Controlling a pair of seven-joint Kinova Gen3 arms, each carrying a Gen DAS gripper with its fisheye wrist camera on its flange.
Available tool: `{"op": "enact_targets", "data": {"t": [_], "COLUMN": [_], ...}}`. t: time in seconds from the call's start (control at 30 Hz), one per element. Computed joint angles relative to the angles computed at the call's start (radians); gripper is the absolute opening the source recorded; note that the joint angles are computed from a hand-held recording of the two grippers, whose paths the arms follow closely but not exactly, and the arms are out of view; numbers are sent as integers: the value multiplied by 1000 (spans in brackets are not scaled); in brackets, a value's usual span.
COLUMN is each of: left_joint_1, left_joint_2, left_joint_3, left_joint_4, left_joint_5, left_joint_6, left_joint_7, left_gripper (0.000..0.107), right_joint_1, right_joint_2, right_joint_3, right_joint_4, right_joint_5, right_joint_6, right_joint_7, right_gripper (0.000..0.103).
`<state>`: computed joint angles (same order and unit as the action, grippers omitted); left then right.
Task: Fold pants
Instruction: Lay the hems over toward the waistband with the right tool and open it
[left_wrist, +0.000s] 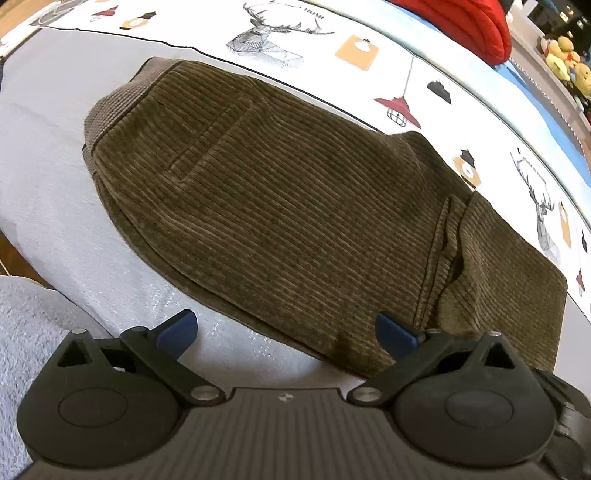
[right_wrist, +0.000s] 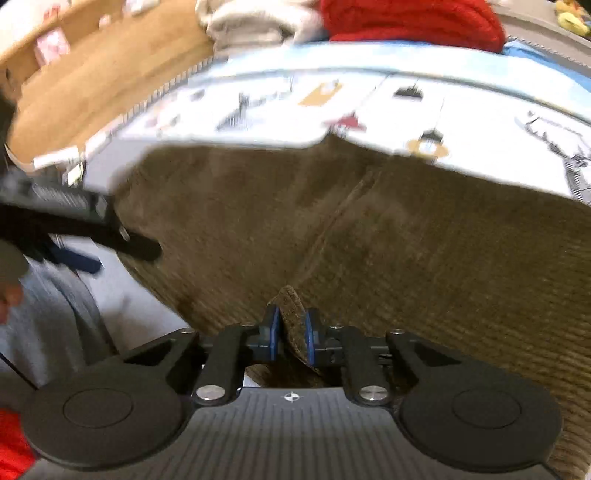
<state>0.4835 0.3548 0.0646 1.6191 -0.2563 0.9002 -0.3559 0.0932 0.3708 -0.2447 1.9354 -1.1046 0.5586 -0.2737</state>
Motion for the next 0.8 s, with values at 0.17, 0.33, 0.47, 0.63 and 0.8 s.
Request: {"op": "enact_targets", "data": {"t": [0.17,0.33,0.47,0.63,0.8], "left_joint_1": [-8,-1,-4,-1,-10], "left_joint_2": [9,14,14,15,17], "left_joint_3": [7,7,5,-2,2], "left_joint_4": [2,-3,-2,7,7], "left_joint_5": [20,21,27,25,32], "left_joint_6": [-9,-4,-9,-14,-1], "left_joint_7": [-13,-32,-39,-26,-45], "left_gripper": [103,103,103,103,103], "right_joint_1": [-118,-189,-108,-144,-307], "right_joint_2": [-11,-13,-11,-63,-22], "right_joint_3": [115,181,167,217,271], "right_joint_4": [1,35,5,45,76], "right_joint_5": [51,29,-36,-124,23], "right_joint_6": [59,31,146,18,-106], "right_joint_7": [33,46,-38,-44,-48], "right_gripper": [14,18,41,32,23]}}
